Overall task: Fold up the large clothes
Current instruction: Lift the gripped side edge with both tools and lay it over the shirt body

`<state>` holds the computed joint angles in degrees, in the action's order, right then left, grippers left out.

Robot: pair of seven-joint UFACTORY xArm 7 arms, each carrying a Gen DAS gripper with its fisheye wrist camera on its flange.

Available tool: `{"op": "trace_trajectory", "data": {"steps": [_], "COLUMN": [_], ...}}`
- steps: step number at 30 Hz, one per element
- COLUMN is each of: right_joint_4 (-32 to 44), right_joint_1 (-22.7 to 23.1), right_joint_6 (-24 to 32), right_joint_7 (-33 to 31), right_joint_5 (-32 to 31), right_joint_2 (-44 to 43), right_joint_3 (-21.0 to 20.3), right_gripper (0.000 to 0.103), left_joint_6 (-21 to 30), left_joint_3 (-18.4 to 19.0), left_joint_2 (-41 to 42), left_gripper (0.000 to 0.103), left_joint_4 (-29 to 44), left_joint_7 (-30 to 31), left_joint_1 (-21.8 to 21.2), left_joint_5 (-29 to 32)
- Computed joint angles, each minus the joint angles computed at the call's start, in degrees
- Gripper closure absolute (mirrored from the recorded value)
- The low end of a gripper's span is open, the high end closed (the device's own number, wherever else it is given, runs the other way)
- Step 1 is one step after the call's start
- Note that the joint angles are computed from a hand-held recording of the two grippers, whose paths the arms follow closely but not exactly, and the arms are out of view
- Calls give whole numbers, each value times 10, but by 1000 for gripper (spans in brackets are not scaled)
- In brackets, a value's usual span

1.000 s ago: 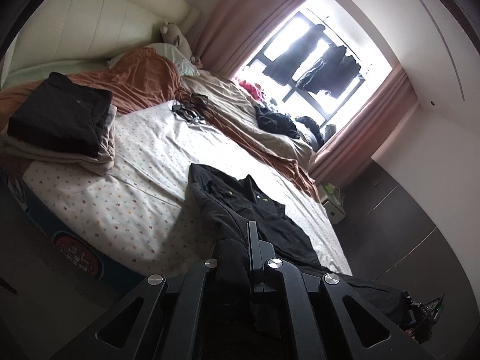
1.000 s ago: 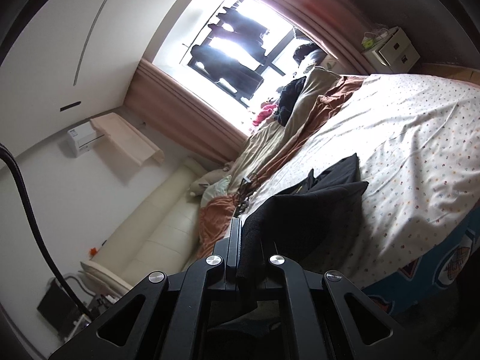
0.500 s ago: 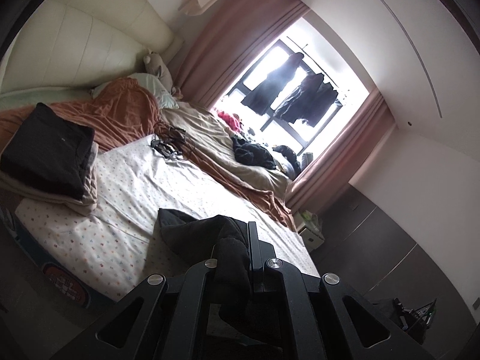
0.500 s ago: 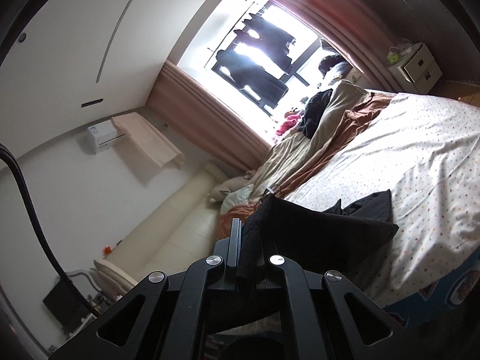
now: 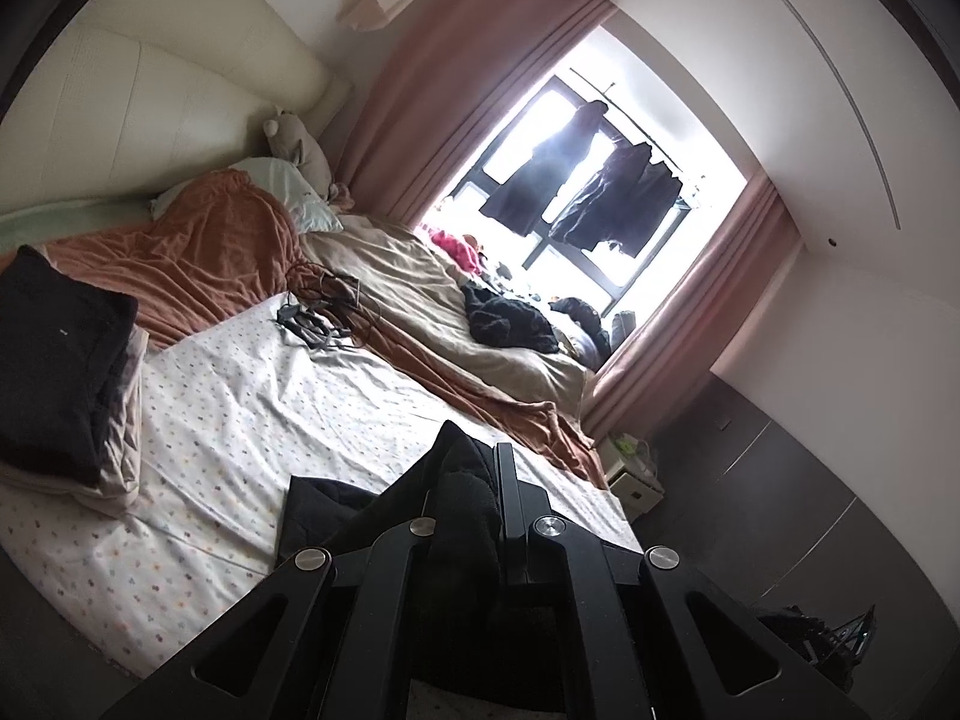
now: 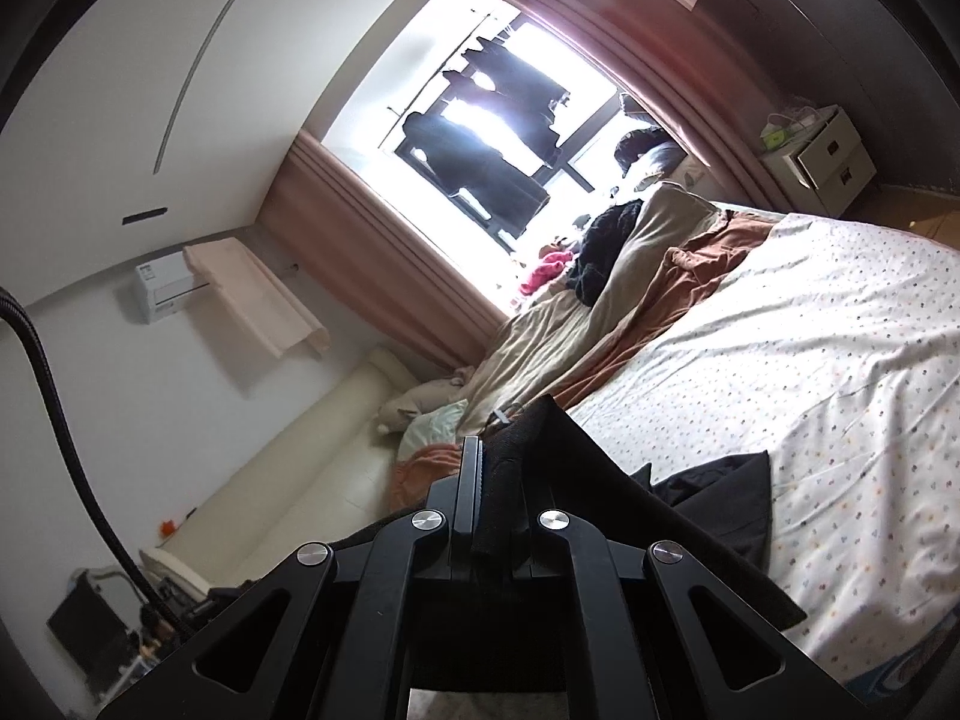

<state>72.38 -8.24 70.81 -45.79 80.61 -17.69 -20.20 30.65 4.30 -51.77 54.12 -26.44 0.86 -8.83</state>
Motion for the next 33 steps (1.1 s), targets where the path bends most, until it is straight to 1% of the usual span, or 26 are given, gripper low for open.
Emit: {"op": "trace_trajectory", "data": {"steps": [2, 5, 10, 14, 17, 21, 24, 28, 29, 30, 31, 32, 33], "right_joint_4": [26, 69, 131, 178, 213, 261, 291, 324, 332, 339, 346, 349, 336], "right_joint_1": [5, -2, -21, -37, -44, -50, -53, -46, -39, -34, -27, -21, -19], "right_joint_6": [-11, -24, -51, -73, -98, -131, -153, -188, -200, -210, -219, -225, -245], "right_joint_7": [2, 8, 13, 21, 33, 54, 73, 115, 142, 159, 180, 201, 206], "right_joint_5": [10, 21, 23, 15, -3, -35, -61, -122, -154, -179, -210, -240, -250], "right_joint_2": [33, 80, 151, 211, 256, 319, 362, 409, 421, 430, 438, 443, 438], "right_joint_3": [6, 26, 74, 113, 143, 177, 199, 218, 216, 217, 214, 211, 213], "right_gripper": [98, 98, 98, 98, 98, 98, 98, 98, 96, 81, 66, 37, 33], "left_joint_6": [-13, -31, -57, -68, -75, -84, -86, -76, -67, -56, -42, -29, -24], "left_joint_3": [2, 4, 13, 30, 34, 44, 42, 32, 29, 25, 21, 19, 17], "left_joint_2": [36, 84, 164, 229, 281, 346, 390, 447, 461, 474, 484, 494, 502], "left_gripper": [100, 100, 100, 100, 100, 100, 100, 99, 99, 98, 91, 85, 64], "left_joint_4": [15, 34, 61, 80, 97, 119, 136, 159, 169, 180, 190, 199, 206], "left_joint_7": [2, 7, 17, 38, 50, 78, 98, 116, 125, 131, 139, 161, 182], "left_joint_1": [1, 4, 7, -2, 0, -2, 5, 20, 23, 27, 32, 34, 38], "left_joint_5": [3, 7, 4, -14, -26, -60, -83, -105, -114, -117, -121, -145, -170]}}
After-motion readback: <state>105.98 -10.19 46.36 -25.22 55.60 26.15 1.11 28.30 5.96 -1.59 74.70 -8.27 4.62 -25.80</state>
